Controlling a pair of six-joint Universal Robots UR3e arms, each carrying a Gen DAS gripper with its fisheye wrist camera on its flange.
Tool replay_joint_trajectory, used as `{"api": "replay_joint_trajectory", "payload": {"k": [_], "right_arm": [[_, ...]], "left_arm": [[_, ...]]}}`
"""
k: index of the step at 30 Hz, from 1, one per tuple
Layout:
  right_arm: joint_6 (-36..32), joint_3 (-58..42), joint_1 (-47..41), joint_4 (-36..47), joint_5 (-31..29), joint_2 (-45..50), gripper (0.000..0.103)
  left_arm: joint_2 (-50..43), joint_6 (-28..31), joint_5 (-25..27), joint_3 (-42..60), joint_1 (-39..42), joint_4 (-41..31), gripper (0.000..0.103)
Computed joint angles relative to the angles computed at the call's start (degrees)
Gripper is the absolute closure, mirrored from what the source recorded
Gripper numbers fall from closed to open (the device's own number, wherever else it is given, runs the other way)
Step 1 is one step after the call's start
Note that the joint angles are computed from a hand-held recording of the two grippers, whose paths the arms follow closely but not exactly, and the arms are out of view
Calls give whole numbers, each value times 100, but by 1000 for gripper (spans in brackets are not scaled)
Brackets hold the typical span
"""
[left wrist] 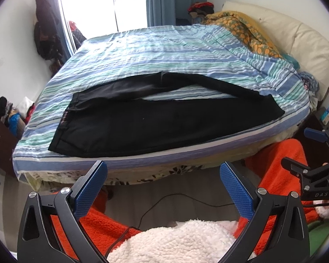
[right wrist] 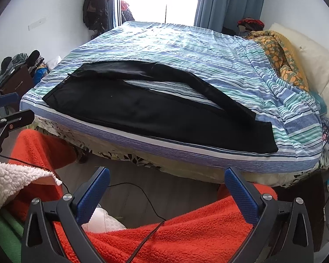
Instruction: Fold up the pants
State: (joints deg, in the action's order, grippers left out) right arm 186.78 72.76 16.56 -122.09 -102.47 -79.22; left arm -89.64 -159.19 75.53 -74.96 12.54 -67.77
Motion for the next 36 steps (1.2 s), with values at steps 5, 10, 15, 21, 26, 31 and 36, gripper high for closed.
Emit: {"api": "replay_joint_trajectory", "payload": {"k": [5,10,15,21,26,31,36], "right_arm": [[-11,-147,91,59,-59,120,0],[-47,-230,157,97,-89,195,0],[-44,-206,158,99,-66,197,0],[-49,-141,137,62,-24,171,0],[-29,-132,142,61,-10,178,0],[-63,-130,156,47,9,187,0],[-139,383,15,-723,106,-151,0]], "left_arm": [[-51,-18,-1,99,57,-148,1],[-52,-65,1,107,72,-168,1],[-51,-25,19,108,41,-156,1],[-81,-18,60,151,-4,-171,1],[-62,-3,41,125,11,-152,1],[-108,-24,42,189,29,-119,1],[-177,-299,-344,149,456,1222,1]]}}
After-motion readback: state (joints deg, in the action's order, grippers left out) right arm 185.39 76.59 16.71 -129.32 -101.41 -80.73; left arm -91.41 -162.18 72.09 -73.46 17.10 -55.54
